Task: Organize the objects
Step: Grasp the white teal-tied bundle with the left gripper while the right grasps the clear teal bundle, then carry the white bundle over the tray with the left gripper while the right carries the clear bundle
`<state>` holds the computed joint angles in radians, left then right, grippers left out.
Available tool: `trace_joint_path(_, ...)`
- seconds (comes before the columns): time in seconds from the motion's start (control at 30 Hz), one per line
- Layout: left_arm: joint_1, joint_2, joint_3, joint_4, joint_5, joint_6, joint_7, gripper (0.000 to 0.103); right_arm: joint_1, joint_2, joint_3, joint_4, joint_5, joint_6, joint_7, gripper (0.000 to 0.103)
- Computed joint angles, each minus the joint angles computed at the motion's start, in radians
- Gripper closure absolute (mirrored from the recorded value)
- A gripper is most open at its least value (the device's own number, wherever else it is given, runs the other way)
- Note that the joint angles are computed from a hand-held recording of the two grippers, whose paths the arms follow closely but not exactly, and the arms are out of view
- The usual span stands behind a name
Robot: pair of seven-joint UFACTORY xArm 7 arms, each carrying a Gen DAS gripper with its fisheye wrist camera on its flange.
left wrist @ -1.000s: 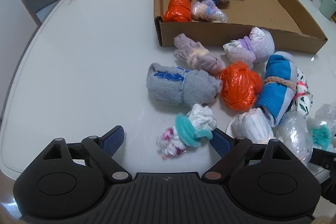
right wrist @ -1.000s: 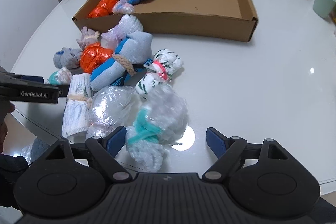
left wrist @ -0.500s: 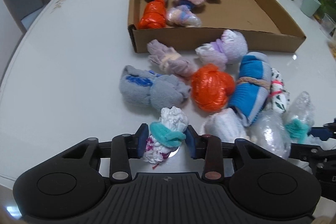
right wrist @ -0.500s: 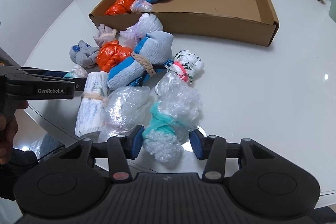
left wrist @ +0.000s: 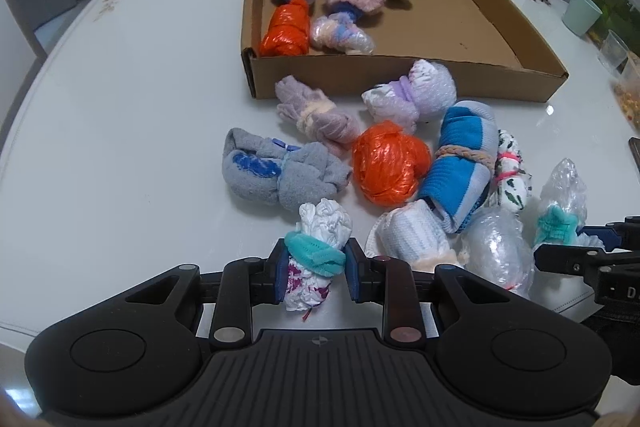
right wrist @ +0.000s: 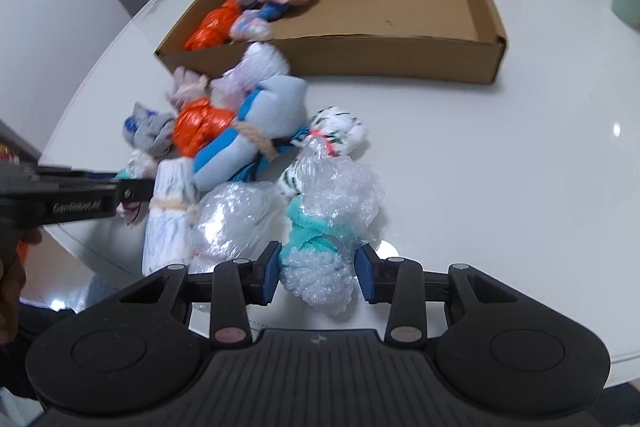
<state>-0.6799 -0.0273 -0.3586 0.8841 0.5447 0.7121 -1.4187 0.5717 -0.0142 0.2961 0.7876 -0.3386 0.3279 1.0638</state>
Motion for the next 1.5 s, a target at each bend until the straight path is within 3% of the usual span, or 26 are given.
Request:
trace_joint_path(0.3,-0.002,-0.045,-0.012,0.019,-0.067,0.036,0.063,0.069,-0.017,-0.055,0.009,-0.023,-0.015,0.008,0.023,0.068)
trace_joint_path(0.5,0.040,-0.086,-0.020,0.059,0.031,0.036,0.026,0.069,-0.087,-0.138,0.031,-0.045,-0.129,-0.003,0.125,0.068)
trace_joint_path(0.67,0.091,-0.061,-0.011,0.158,0.148,0.013,0.000,0.069,-0.195,-0.177,0.064,-0.014,-0.276,-0.023,0.208,0.068)
trace_joint_path(0.83,0.095,0.054,0.023,0.320,0.298,0.007,0.005,0.069,-0.296,-0.120,0.079,0.124,-0.524,-0.080,0.293,0.068)
trace_joint_path(1.0,0.051,0.189,0.098,0.434,0.355,-0.033,0.044,0.069,-0.279,0.038,0.011,0.302,-0.669,-0.131,0.311,0.068)
trace_joint_path(1.1,0.038,0.262,0.133,0.459,0.304,-0.090,0.091,0.069,-0.248,0.121,-0.043,0.354,-0.726,-0.180,0.347,0.068)
trace_joint_path(1.27,0.014,0.366,0.179,0.472,0.221,-0.188,0.152,0.069,-0.221,0.160,-0.065,0.342,-0.565,-0.174,0.198,0.068)
trace_joint_path(1.5,-0.045,0.423,0.247,0.478,0.148,-0.188,0.218,0.069,-0.219,0.199,-0.027,0.339,-0.260,-0.148,-0.099,0.068)
